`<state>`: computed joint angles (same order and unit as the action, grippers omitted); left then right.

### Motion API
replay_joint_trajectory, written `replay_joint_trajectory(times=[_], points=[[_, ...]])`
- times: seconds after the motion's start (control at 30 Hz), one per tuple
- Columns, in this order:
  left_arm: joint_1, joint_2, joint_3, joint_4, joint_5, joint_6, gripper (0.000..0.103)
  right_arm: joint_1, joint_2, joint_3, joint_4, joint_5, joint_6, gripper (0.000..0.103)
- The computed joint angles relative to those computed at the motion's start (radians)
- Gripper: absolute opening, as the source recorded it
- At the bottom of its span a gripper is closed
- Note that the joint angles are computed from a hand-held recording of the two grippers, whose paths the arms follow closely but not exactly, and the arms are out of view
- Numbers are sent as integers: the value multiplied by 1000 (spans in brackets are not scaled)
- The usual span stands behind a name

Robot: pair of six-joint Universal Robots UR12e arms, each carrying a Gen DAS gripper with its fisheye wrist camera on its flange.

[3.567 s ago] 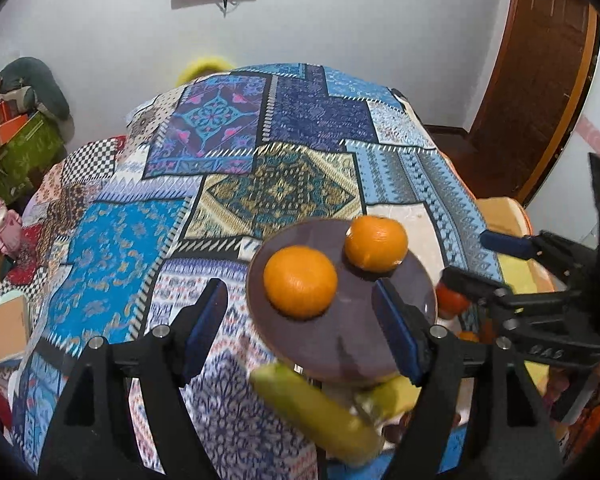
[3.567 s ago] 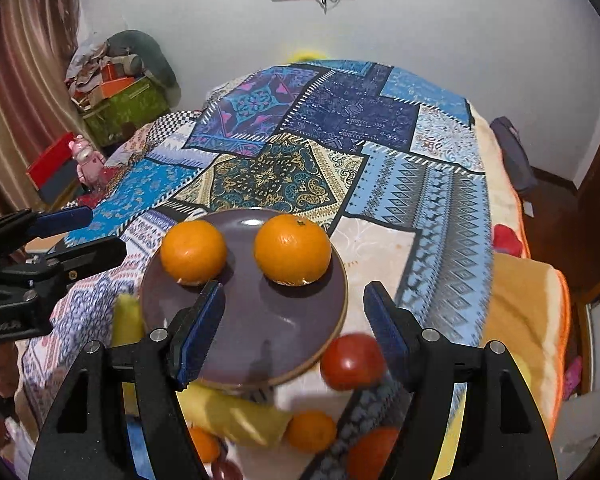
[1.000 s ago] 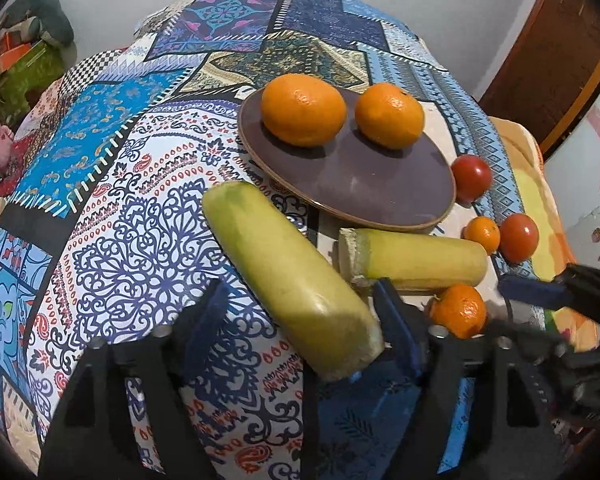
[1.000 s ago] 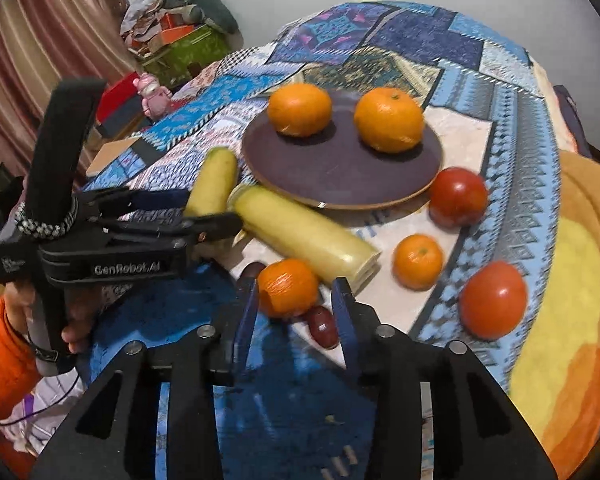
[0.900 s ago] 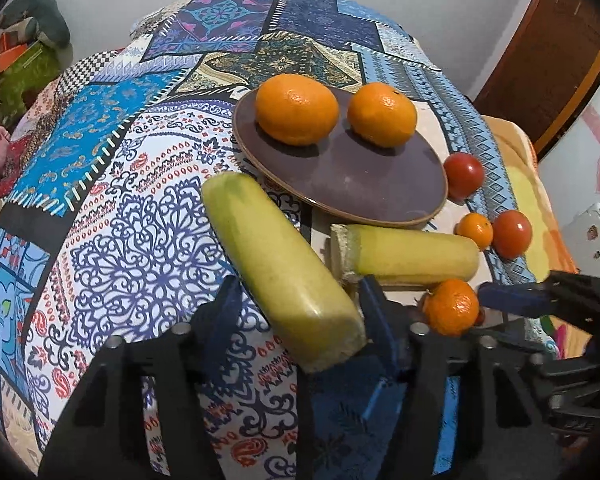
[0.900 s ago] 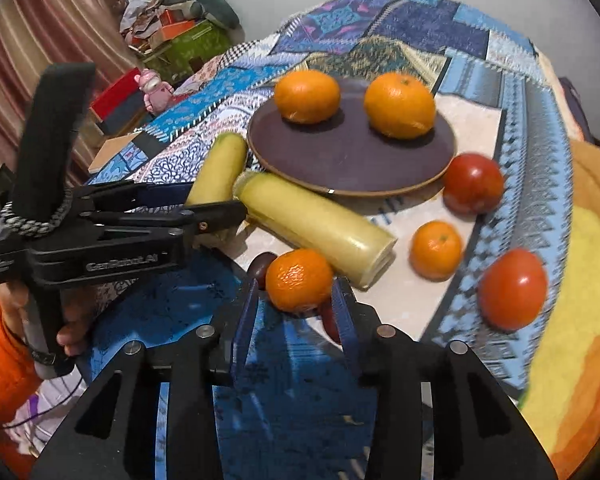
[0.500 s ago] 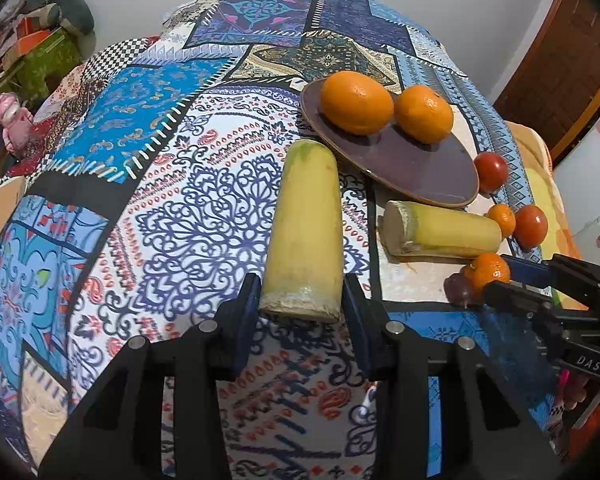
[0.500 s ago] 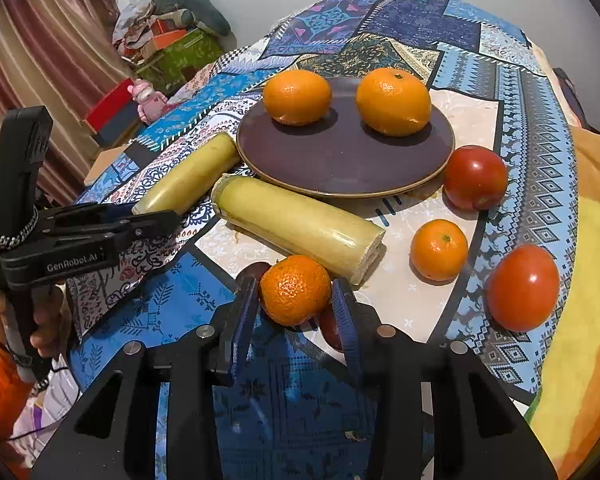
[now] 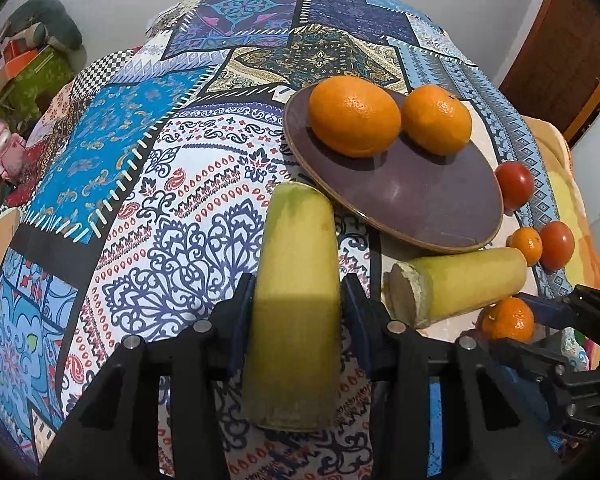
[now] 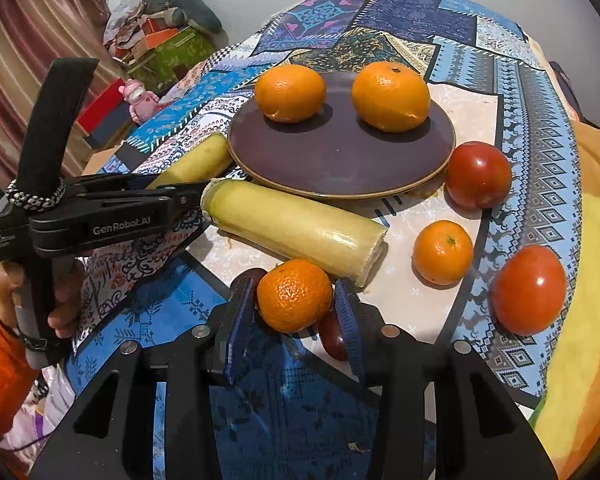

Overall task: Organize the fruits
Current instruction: 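Stand the corn cob upright on the plate with the left gripper while the right gripper sets the tangerine there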

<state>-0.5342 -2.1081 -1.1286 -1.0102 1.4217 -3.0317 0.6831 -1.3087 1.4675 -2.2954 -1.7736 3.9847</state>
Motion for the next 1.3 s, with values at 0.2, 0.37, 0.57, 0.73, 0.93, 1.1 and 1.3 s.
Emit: replay_joint_trajectory(times=[0.2,0.37,0.57,0.73,0.93,1.1,1.3], points=[[4,25,-37,32,3,10,39,7,-11,16,-29,-23,7,36],[9,47,-57,47,-7,15,39,13,-24,26,-49,-50,13,36],[12,61,-53,79,-54,2,39,13,-41,32,-70,-95,22,36],[1,51,-28,63,-52,25,39,12,-48,32,-73,-121,24,36],[4,63,-53,38,-39,47,39,10,-54,37,-68,-127,21,36],[15,79,-69,51,-44,26,39,7,-57,43,-74,-132,29,36],[13,82,-59,85,-62,11,39,2,-58,39,-73,-148,16,36]])
